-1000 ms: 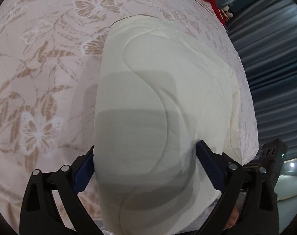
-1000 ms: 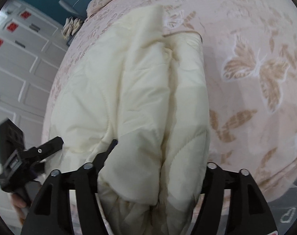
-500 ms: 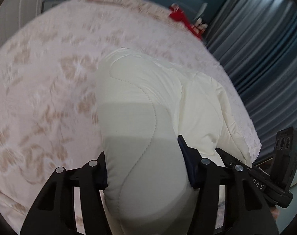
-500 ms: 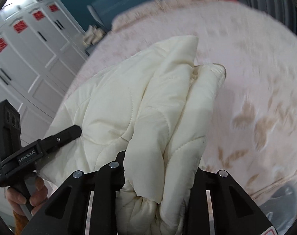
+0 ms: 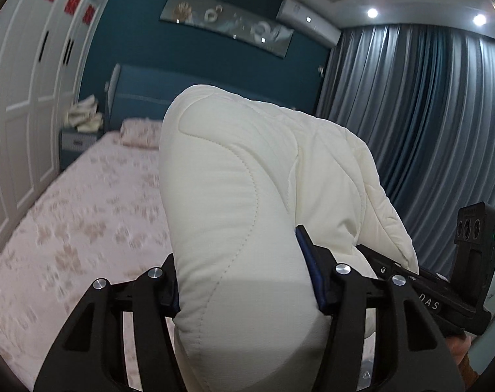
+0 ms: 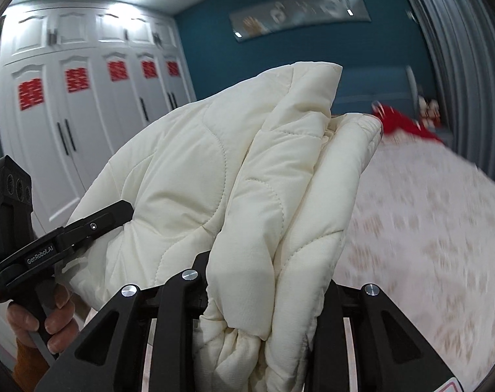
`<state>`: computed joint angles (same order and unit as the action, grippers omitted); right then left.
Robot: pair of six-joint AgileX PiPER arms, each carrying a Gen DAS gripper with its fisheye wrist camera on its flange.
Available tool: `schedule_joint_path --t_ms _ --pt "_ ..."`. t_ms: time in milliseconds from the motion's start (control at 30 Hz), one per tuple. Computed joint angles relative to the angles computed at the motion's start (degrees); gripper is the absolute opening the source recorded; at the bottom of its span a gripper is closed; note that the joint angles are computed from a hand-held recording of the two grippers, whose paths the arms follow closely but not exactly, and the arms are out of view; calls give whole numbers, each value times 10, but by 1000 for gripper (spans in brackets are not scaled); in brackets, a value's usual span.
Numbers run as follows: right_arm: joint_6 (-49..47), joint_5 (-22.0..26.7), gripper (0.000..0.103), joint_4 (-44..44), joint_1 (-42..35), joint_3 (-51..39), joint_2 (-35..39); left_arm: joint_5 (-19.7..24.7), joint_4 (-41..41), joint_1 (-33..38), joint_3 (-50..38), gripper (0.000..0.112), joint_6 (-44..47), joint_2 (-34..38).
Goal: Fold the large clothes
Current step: 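Carry the lifted bundle with both tools and lower it onto the duvet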
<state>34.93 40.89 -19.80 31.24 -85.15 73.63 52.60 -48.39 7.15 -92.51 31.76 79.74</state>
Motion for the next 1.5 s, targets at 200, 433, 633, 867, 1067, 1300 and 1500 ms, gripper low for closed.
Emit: schedule_joint_path --t_ms 200,433,633,867,1067,1300,1500 --pt "-34 -14 26 -11 11 -114 86 -6 -69 61 -43 55 80 29" --pt "-98 -55 27 79 -30 -138 198 -28 -84 76 -30 56 126 123" --pt "-140 -97 27 153 -63 -100 303 -76 -68 60 21 56 159 216" --pt "-187 -140 27 235 -86 -53 385 -106 -82 59 76 56 198 299" --pt "-212 -177 39 288 -95 3 429 -131 -81 66 132 64 221 334" --pt "-208 -125 54 355 -107 43 370 -107 -17 99 147 72 118 295" --pt "-46 -104 60 190 -84 124 223 -154 196 71 195 78 -47 157"
